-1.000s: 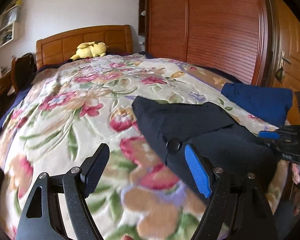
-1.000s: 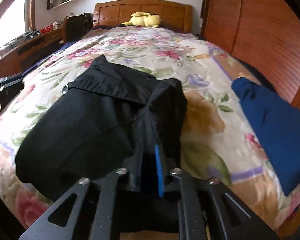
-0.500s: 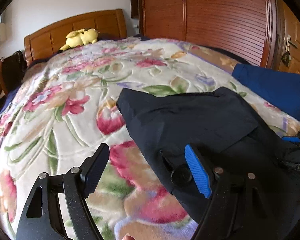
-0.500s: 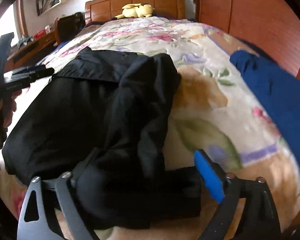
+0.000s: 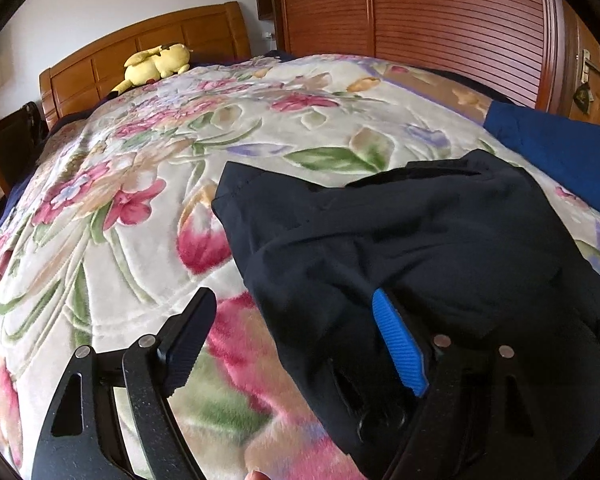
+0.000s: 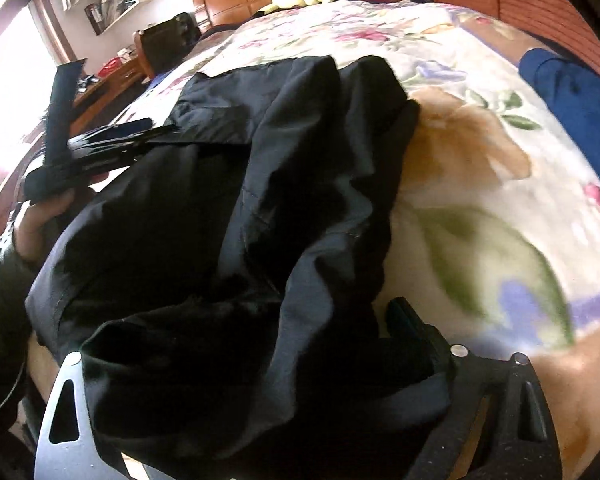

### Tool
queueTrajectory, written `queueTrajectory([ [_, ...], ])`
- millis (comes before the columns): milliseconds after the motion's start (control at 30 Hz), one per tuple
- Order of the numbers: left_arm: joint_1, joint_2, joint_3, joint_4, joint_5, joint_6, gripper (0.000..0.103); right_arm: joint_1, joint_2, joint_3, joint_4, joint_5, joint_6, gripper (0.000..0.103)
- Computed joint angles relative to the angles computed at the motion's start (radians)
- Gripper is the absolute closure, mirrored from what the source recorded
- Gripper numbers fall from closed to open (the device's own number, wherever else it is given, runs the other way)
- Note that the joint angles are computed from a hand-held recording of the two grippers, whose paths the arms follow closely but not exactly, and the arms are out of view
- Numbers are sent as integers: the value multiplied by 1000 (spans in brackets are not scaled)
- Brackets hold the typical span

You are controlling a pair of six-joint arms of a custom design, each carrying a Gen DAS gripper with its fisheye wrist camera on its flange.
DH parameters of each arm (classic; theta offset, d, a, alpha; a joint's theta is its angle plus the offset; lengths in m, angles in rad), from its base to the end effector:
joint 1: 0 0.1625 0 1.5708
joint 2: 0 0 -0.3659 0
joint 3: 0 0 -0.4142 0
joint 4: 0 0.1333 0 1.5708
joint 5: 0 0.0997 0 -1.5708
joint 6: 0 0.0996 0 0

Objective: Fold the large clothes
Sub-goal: 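Grasp the folded black coat with both grippers, then carry the held coat with both grippers toward the blue cloth by the wardrobe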

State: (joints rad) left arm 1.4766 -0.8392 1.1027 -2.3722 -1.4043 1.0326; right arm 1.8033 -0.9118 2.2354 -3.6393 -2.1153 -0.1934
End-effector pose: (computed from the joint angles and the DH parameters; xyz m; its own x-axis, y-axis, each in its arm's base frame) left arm 0.0758 -0.7909 0.2936 -0.4380 0.7383 -0.5129 0.8913 0.4312 -0.1404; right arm 0.1847 -0.4253 0.0551 -0.8637 0.0044 0.5040 -0.3418 0.7298 -0.5921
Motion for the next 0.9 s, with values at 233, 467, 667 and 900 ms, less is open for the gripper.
queueTrajectory([
  [233, 3, 44, -71, 74, 4, -23, 20, -16, 10, -12, -5, 54, -23, 29],
  [467, 18, 134, -268, 326, -27, -155, 20, -19, 16, 1, -41, 87, -54, 44],
  [667, 13, 127, -264, 359, -32, -161, 30, -12, 32, 2, -75, 85, -73, 51],
  [900, 9, 113, -265, 414, -48, -165, 64, -3, 62, 4, -145, 77, -109, 62],
])
